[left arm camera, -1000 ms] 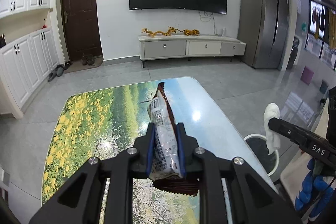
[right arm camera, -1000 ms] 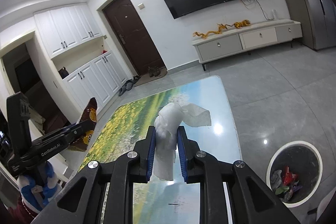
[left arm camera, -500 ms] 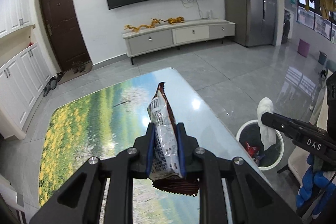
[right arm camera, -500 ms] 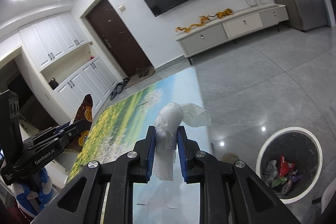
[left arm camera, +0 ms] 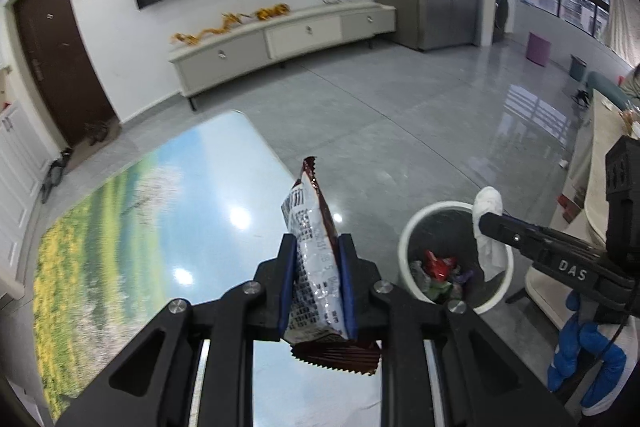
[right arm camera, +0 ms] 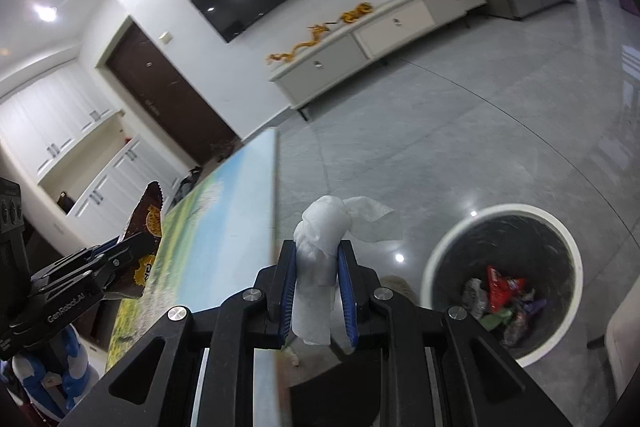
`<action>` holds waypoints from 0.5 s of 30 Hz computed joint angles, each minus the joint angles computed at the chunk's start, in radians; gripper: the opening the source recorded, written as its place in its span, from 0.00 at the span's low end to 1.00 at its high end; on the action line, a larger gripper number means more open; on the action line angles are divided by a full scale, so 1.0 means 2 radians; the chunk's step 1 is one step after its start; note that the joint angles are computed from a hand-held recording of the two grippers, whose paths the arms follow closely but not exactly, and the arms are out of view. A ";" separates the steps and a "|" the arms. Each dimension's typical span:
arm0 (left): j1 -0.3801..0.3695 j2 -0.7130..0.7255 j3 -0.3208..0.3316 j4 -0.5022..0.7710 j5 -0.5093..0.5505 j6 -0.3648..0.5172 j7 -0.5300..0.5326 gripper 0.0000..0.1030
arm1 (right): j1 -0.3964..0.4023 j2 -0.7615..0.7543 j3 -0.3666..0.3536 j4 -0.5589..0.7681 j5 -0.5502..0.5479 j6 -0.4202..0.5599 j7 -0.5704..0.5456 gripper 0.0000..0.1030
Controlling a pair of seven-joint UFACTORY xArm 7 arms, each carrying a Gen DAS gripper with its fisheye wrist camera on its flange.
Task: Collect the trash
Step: 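Lift both items and carry them over the bin with both tools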
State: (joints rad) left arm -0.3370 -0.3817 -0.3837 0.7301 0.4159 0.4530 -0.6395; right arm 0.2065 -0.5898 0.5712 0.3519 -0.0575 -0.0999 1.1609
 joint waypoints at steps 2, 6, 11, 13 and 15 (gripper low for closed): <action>-0.009 0.035 0.003 0.017 -0.010 -0.005 0.013 0.21 | 0.004 -0.003 -0.009 -0.012 0.003 0.003 0.003 0.19; -0.041 0.099 0.022 0.051 -0.047 -0.019 0.052 0.21 | 0.005 0.001 -0.032 -0.025 0.004 0.020 0.002 0.19; -0.079 0.188 0.041 0.111 -0.115 -0.031 0.113 0.21 | 0.004 0.005 -0.056 -0.046 0.000 0.041 0.001 0.19; -0.089 0.217 0.045 0.133 -0.164 -0.038 0.152 0.21 | 0.002 0.010 -0.067 -0.051 -0.004 0.048 -0.004 0.19; -0.093 0.246 0.041 0.156 -0.218 -0.046 0.195 0.22 | 0.001 0.013 -0.078 -0.058 -0.007 0.053 -0.010 0.19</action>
State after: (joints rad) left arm -0.5224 0.1107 -0.3018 1.0419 -0.0193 0.3606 -0.2504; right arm 0.2094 -0.5633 0.4143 0.2365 -0.0724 0.0063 1.1410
